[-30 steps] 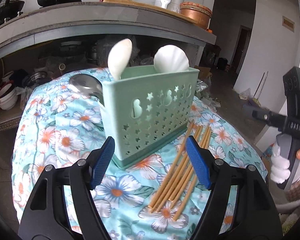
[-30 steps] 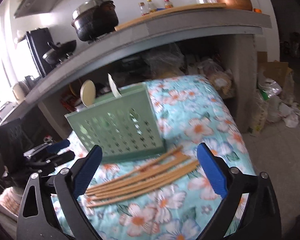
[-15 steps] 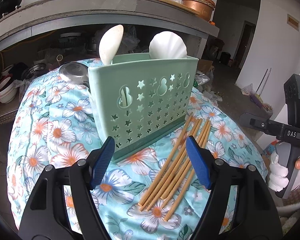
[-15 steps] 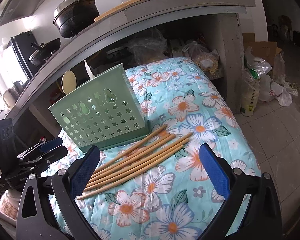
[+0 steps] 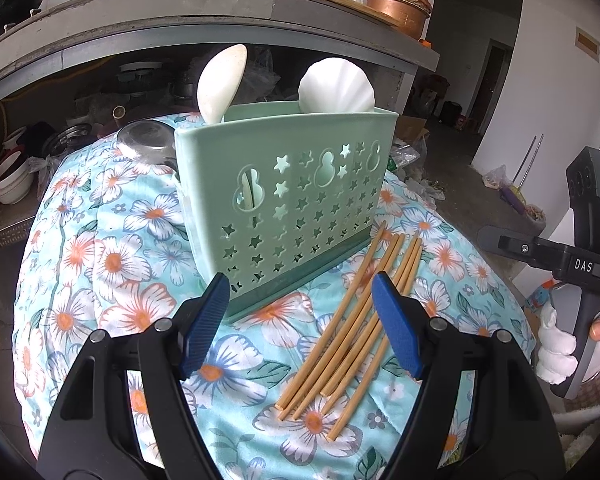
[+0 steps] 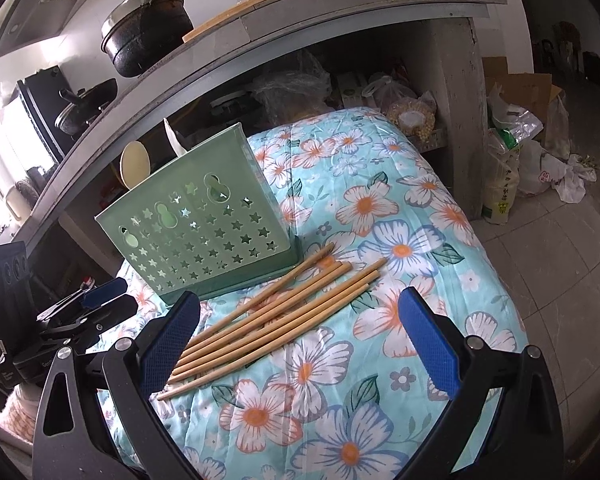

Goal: Organize utensils

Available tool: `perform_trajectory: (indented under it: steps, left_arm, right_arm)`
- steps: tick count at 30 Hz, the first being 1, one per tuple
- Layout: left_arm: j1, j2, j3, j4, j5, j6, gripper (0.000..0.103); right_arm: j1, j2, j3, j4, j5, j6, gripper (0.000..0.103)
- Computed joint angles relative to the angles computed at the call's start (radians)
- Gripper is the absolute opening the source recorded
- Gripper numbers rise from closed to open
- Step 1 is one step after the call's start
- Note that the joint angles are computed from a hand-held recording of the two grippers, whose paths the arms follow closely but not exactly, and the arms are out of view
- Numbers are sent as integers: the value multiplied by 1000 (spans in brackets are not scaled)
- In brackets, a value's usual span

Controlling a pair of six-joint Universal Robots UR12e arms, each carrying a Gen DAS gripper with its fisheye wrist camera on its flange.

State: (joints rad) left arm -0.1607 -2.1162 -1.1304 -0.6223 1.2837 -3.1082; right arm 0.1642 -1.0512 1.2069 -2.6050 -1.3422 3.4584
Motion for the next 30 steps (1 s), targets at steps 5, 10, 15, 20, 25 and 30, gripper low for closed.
perform_trajectory:
  steps: [5,10,15,20,25,30]
  left_arm:
    - [3,5,-9,-2,3,-1,70]
    - [6,9,-14,-6,9,-8,70]
    - [9,10,-15,-12,14,-15,70]
    - [10,10,-12,-21,17,-15,70]
    - [11,10,-11,-25,17,-13,70]
    - [11,10,-10,-32,16,-10,70]
  right_arm:
    - [4,6,-14,36,-5,6,97]
    - [8,13,-26,62,-6,3,97]
    - [9,15,-30,69,-1,1,97]
    - [9,16,-32,73,1,1,97]
    - [9,17,-33,76,5,2,97]
    - [9,19,-35,77,6,4,97]
